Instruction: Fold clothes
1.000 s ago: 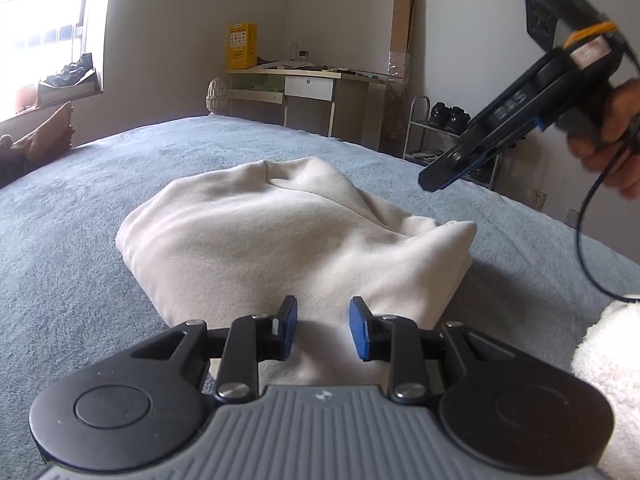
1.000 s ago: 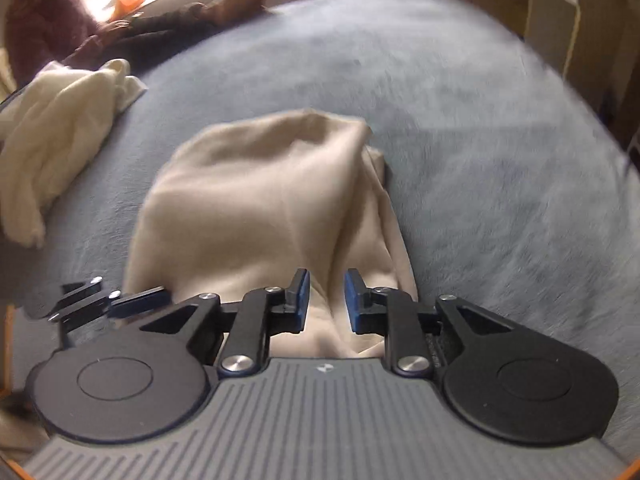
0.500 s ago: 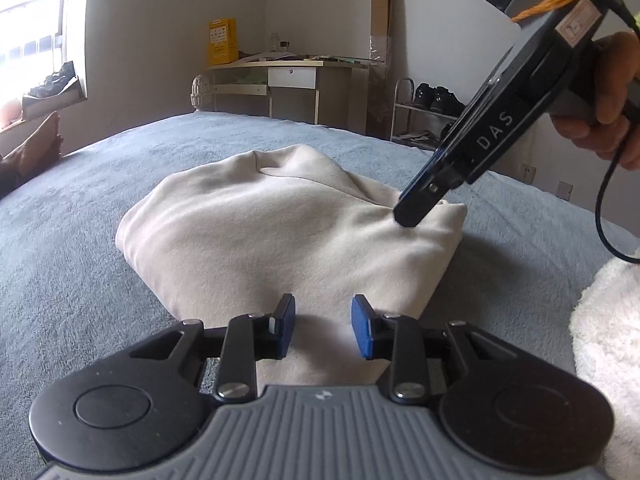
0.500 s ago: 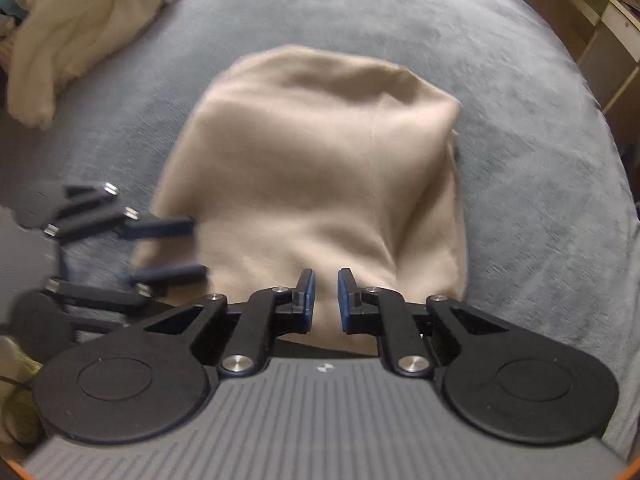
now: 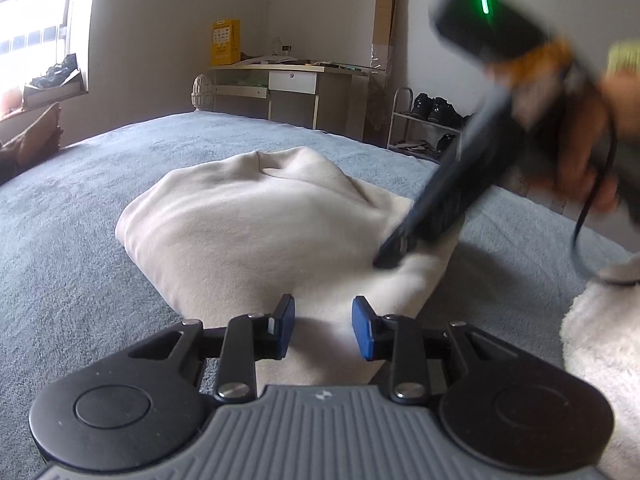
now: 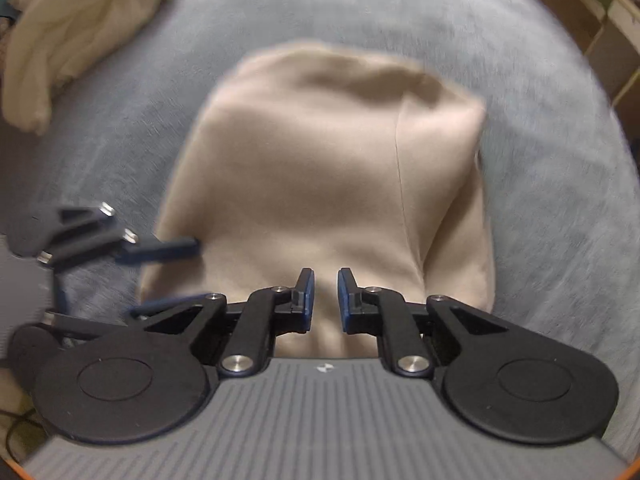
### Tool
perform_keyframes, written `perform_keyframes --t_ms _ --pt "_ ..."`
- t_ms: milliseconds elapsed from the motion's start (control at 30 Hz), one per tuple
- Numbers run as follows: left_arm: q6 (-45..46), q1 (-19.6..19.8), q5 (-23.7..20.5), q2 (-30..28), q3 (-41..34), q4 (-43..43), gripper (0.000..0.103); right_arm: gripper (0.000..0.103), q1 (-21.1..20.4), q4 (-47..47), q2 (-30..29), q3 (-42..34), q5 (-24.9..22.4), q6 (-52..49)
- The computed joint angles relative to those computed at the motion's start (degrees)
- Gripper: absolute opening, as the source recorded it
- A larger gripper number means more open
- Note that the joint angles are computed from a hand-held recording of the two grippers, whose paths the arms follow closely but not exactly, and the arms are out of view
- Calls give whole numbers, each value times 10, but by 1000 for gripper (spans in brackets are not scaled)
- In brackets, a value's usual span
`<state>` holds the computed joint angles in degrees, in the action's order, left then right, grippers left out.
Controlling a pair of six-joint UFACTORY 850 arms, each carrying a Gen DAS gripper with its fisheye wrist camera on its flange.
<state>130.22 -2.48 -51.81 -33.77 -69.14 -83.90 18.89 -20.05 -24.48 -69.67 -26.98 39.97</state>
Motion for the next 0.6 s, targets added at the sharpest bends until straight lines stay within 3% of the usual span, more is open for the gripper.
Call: perform_keyframes --t_ms 67,133,233,333,400,533,600 --pt "1 2 -4 3 -4 -5 33 10 2 -20 -5 5 7 4" --pt "14 4 -9 5 -7 -22 35 10 -4 7 -4 -25 -21 -27" --pt "7 -2 -8 -4 -29 -52 37 10 -3 -78 3 -44 -21 36" --pt "-47 -17 37 -34 -68 -45 36 10 -17 -99 -14 -53 -1 86" --pt "-76 -25 59 -60 -93 -33 28 10 -25 -58 -41 -60 -7 51" --pt "56 -26 61 -46 -51 -110 32 11 -32 -35 -46 -60 -2 29" --pt "76 -28 65 -41 -42 -123 34 11 -31 -48 -42 -76 -16 22"
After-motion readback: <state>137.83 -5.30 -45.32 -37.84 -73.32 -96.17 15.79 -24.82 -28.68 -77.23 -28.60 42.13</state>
